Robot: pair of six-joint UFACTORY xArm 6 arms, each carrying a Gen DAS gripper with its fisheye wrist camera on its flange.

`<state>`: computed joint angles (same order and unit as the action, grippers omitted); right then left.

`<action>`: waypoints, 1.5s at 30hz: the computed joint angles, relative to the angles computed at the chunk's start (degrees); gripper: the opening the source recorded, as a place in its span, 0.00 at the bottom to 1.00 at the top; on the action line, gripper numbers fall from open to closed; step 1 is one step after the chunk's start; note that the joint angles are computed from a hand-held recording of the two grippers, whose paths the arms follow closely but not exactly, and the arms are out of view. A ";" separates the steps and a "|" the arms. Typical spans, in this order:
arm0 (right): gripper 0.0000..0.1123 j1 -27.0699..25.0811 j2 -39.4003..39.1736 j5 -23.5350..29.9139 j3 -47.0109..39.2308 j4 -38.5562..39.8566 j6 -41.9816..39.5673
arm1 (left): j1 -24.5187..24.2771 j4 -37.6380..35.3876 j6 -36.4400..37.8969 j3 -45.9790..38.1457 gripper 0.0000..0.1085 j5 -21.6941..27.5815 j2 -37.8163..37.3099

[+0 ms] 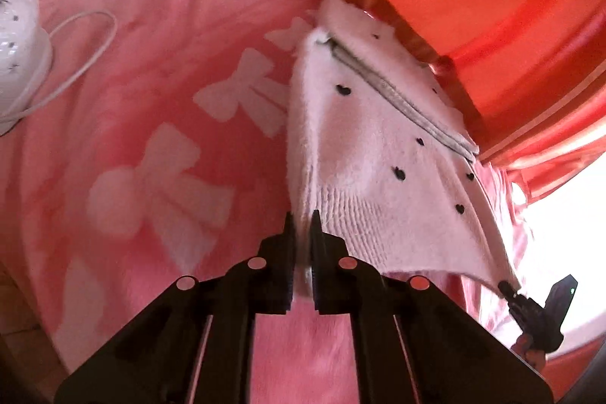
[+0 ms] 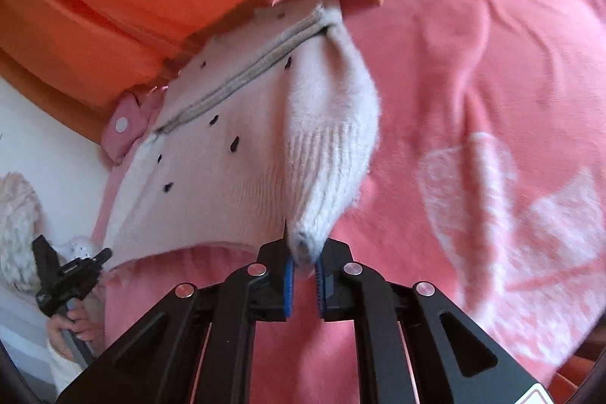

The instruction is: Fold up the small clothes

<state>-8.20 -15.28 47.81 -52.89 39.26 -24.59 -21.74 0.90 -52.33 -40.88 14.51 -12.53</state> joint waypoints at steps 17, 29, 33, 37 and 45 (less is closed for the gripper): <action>0.07 -13.62 -25.29 13.06 8.23 8.52 -14.62 | -12.63 21.73 -22.22 9.58 0.05 11.22 -28.74; 0.08 6.17 34.55 -20.79 -33.93 12.50 2.63 | 5.40 38.38 -26.12 -39.89 0.05 4.46 31.76; 0.10 6.80 46.24 -19.18 -44.69 2.95 12.46 | 6.45 36.63 -26.47 -44.83 0.06 4.83 39.70; 0.16 5.92 47.99 -17.45 -47.20 3.45 14.03 | 7.03 31.90 -21.61 -48.10 0.10 5.02 42.72; 0.49 5.36 43.01 -24.80 -41.26 -0.74 14.85 | 7.51 51.62 -34.80 -46.14 0.62 5.52 38.50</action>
